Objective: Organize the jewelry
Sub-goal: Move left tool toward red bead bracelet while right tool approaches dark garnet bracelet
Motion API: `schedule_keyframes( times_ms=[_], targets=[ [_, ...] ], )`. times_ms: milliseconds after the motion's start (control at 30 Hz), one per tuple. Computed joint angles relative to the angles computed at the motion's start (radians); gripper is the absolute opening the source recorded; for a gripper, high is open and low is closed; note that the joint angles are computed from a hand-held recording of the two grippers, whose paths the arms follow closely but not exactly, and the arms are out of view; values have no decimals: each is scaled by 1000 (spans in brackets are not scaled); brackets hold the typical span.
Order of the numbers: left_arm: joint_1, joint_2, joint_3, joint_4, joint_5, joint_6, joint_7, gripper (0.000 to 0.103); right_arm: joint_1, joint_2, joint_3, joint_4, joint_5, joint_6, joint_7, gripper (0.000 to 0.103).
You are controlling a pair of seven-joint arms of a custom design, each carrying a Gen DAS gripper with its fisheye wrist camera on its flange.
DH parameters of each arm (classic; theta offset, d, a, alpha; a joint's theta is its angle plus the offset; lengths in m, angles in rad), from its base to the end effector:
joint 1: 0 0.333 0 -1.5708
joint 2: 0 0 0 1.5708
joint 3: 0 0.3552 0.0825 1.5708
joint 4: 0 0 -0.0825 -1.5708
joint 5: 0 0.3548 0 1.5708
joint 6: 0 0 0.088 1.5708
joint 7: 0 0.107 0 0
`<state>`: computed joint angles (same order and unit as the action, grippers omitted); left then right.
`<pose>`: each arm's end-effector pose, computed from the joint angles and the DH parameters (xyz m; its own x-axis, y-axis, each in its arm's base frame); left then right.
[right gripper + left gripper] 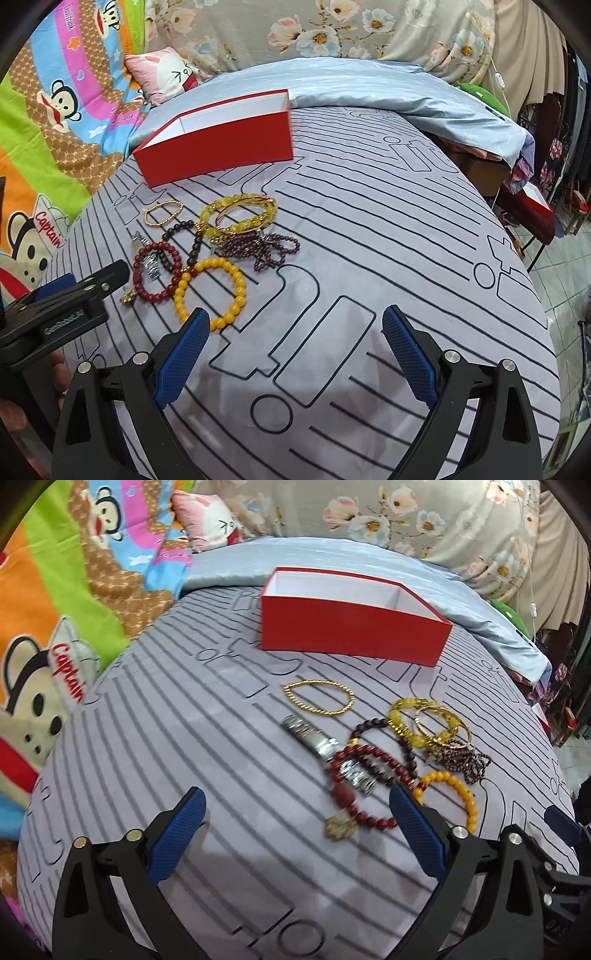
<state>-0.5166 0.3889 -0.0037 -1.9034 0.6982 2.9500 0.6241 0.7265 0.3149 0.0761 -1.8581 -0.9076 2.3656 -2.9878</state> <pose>0.5489 -0.3631 0.4156 -0.2417 -0.9674 0.0754 -0.7495 0.1368 -0.6477 0.4528 0.4482 0.4281 -0.2876 -0.9547 -0.0768 -0.7275 0.2699 -0.6308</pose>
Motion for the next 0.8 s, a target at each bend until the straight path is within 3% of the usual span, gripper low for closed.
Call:
schedule_keyframes(
  times_ms=[67, 133, 233, 367, 533, 800],
  targets=[
    [21, 23, -33, 24, -37, -13, 48, 82, -3, -1, -1, -3, 3, 0, -1, 91],
    [53, 48, -81, 46, -106, -29, 119, 66, -8, -1, -3, -4, 6, 5, -2, 91],
    [36, 51, -65, 41, -137, -12, 146, 58, -15, -1, -6, -6, 9, 12, -3, 91],
    [58, 47, -90, 17, -204, 32, 219, 43, -22, 2, -9, -4, 11, 18, -8, 91],
    [82, 56, -130, 14, -304, 62, 330, 14, -27, 14, -15, 9, 17, 31, -20, 91],
    [85, 14, -123, -39, -420, 138, 407, 13, -32, 37, -32, 42, 12, 68, -56, 88]
  ],
)
